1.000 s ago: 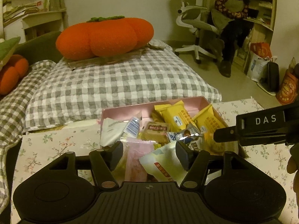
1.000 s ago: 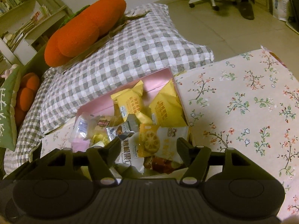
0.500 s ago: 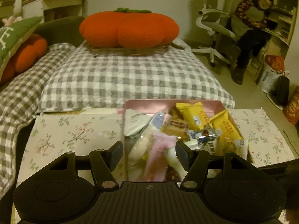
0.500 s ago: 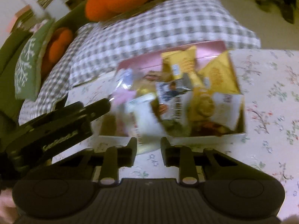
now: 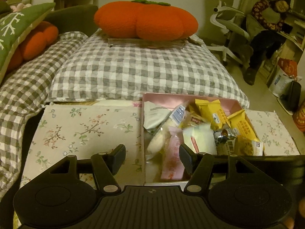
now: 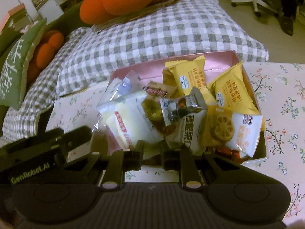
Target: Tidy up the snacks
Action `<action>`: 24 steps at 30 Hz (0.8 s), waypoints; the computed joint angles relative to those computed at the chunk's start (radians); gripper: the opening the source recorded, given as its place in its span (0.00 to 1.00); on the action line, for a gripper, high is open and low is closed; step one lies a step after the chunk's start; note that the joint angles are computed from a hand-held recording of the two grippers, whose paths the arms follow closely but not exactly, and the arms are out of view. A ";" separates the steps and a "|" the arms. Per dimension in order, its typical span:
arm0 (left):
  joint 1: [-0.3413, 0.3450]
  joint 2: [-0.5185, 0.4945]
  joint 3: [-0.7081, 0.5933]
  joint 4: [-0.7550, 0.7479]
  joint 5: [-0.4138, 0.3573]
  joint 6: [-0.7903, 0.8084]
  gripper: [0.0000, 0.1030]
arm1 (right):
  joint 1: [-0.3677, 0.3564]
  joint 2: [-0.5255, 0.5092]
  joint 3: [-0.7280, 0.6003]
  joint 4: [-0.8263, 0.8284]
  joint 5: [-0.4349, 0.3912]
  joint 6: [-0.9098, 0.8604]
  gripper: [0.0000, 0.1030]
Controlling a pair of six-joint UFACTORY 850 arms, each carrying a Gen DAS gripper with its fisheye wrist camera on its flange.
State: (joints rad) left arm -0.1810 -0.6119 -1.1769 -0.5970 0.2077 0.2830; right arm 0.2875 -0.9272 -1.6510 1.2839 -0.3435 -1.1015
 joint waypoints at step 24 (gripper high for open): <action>-0.059 0.147 0.154 -0.434 -0.008 0.415 0.68 | -0.032 0.233 0.284 0.249 0.009 -0.280 0.41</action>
State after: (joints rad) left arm -0.2403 -0.4646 -1.0230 -1.0314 0.2000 0.6985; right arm 0.2554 -0.6941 -1.3668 1.5330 -0.3346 -1.3818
